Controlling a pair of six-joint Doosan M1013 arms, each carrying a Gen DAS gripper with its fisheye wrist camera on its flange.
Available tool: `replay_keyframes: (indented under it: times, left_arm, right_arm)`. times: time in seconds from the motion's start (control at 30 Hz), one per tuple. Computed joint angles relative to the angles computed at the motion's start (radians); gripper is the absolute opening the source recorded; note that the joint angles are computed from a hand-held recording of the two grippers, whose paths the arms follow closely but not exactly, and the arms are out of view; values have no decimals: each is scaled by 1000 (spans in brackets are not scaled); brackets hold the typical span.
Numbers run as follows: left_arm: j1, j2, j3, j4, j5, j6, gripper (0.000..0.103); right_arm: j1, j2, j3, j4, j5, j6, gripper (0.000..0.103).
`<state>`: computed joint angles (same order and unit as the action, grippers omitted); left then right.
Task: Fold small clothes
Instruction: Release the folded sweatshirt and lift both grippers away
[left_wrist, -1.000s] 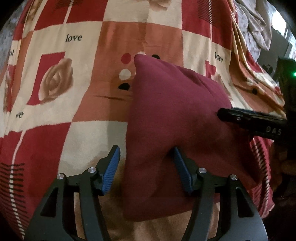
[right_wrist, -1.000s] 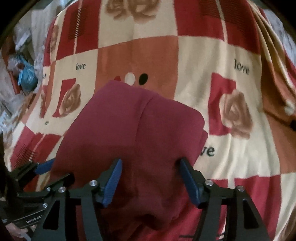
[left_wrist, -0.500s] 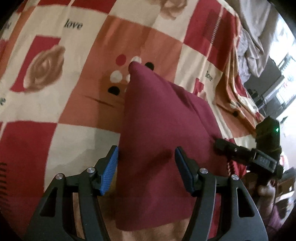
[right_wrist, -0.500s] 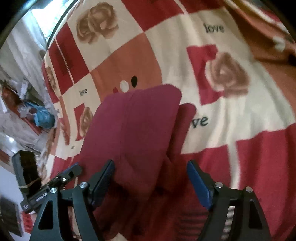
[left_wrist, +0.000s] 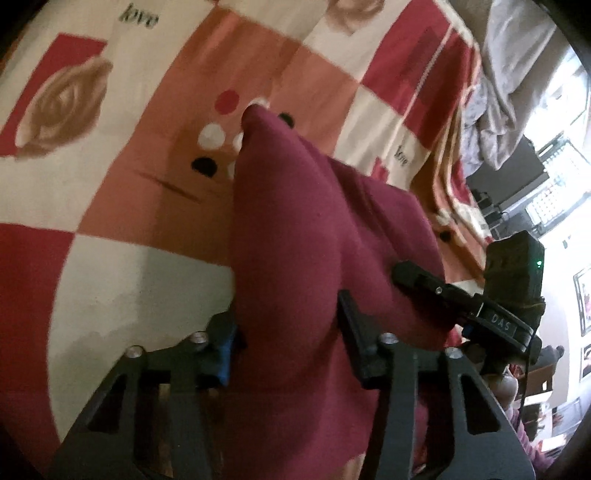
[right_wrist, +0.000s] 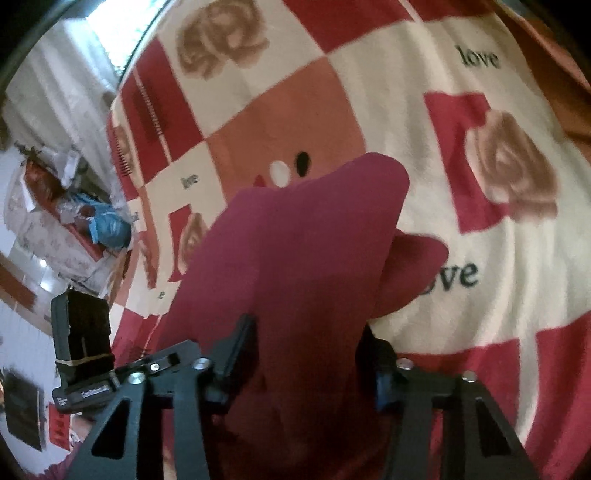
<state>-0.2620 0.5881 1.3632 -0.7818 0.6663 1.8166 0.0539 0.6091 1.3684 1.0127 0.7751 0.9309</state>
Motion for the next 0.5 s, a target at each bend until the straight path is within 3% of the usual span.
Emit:
replay_keyframes:
  times: [0.13, 0.3, 0.33, 0.4, 0.47, 0.5]
  left_arm:
    - [-2, -82, 77, -40, -38, 64, 41]
    - [-4, -178, 177, 46, -80, -9, 41]
    - [-13, -190, 195, 132, -90, -77, 42]
    - [-26, -188, 204, 297, -59, -235, 45]
    - [-37, -172, 203, 441, -15, -388, 56]
    - [-36, -177, 217, 445, -32, -397, 61]
  right_arm:
    - [-2, -25, 7, 53, 57, -39, 47]
    - [4, -61, 40, 98, 148, -108, 47]
    - [15, -65, 48, 64, 143, -98, 48]
    - [36, -70, 58, -46, 106, -20, 61]
    - [60, -85, 76, -227, 27, 120, 61]
    - [63, -94, 84, -267, 7, 149, 61]
